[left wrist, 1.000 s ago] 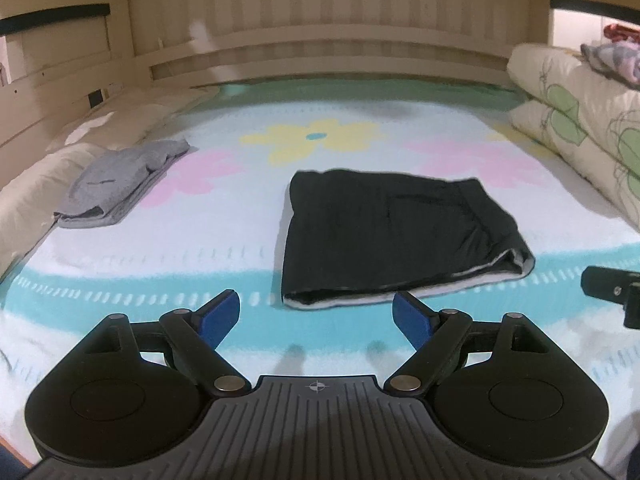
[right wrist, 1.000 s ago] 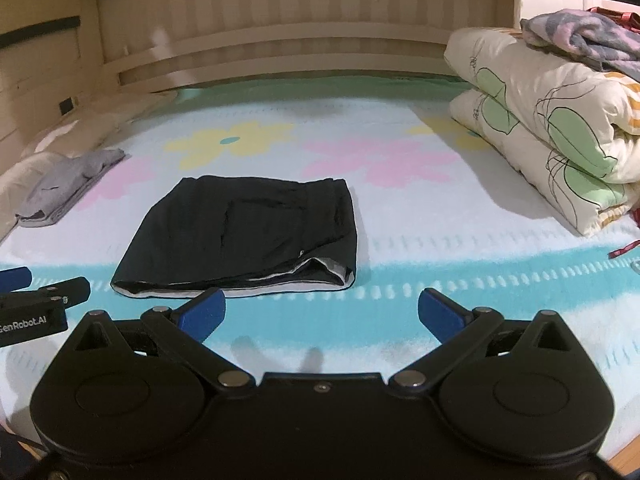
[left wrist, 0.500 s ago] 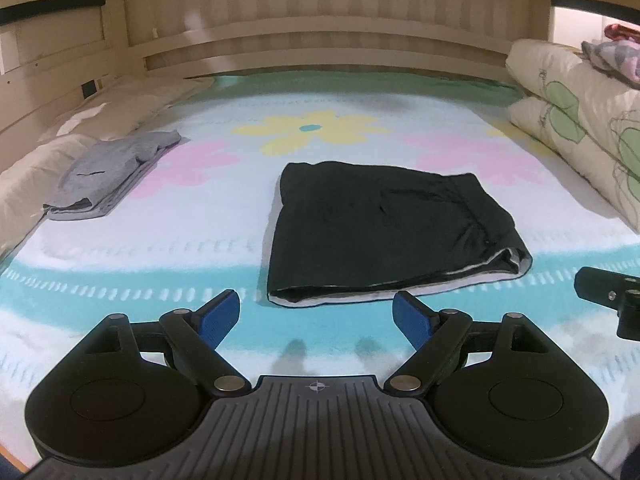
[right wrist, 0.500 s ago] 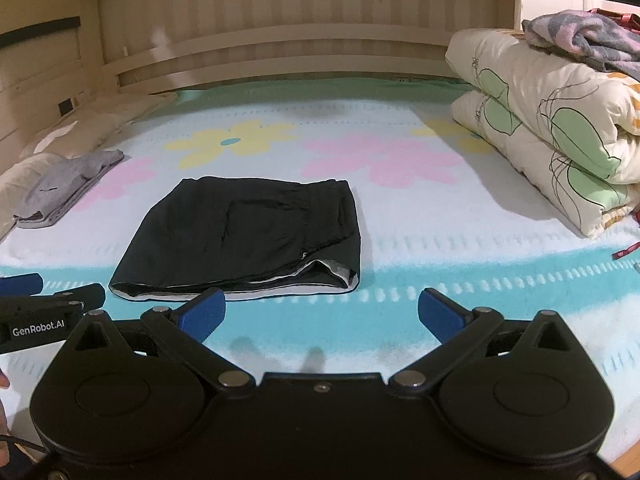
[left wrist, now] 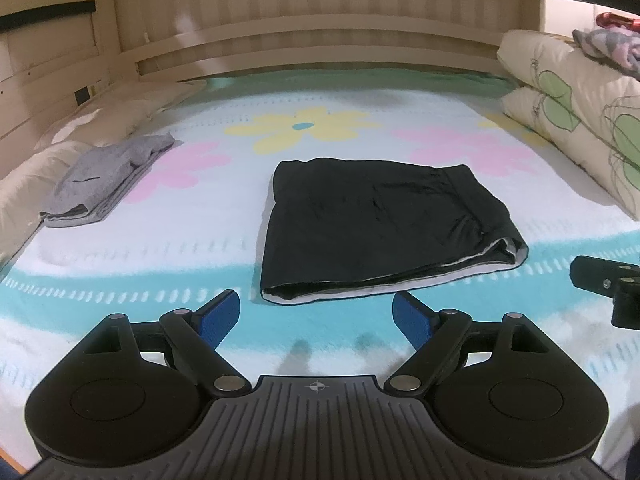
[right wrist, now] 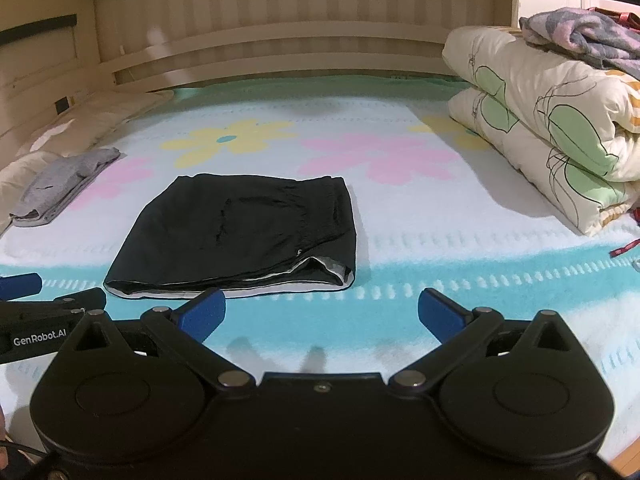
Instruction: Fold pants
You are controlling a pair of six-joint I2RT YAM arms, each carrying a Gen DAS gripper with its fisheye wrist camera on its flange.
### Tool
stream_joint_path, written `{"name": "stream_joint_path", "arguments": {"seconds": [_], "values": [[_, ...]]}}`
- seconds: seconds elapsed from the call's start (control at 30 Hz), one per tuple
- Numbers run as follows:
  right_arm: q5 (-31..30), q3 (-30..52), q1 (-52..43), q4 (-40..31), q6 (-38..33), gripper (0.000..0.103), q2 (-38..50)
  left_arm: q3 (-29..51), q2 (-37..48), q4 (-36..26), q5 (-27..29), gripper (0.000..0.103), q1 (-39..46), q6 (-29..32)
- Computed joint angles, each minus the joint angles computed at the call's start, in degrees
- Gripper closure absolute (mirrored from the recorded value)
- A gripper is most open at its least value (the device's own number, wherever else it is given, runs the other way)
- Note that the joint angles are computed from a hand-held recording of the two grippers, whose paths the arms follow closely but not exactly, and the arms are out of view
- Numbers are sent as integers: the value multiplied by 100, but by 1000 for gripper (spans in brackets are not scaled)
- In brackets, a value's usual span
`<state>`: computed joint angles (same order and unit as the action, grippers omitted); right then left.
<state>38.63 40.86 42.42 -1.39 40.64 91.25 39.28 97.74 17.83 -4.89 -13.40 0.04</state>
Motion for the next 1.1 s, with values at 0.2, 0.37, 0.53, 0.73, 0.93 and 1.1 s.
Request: {"name": "stream_joint_path", "arguments": {"seconds": [0.2,0.37,0.53,0.73,0.93,1.1], "values": [[7,-3,-2,-7,27,0,21,-7,-13,-5,-20,20,-26,-7],[9,22,13,-36,27,0,50,-9,-21,-16,-37,20,-41,-25],[9,34,17,-37,27,0,68,-8,-23,-19,-55,20,-55,-37],[-33,25,17,-10,10,0,78,-5,-18,-43,-61,20,-83,-65],[-55,17,13,10,4,0,82,-10,-18,-45,-59,20,-86,-59],[-54,34,17,4,15,0,100,-11,-14,-42,-63,20,-90,-62]]}}
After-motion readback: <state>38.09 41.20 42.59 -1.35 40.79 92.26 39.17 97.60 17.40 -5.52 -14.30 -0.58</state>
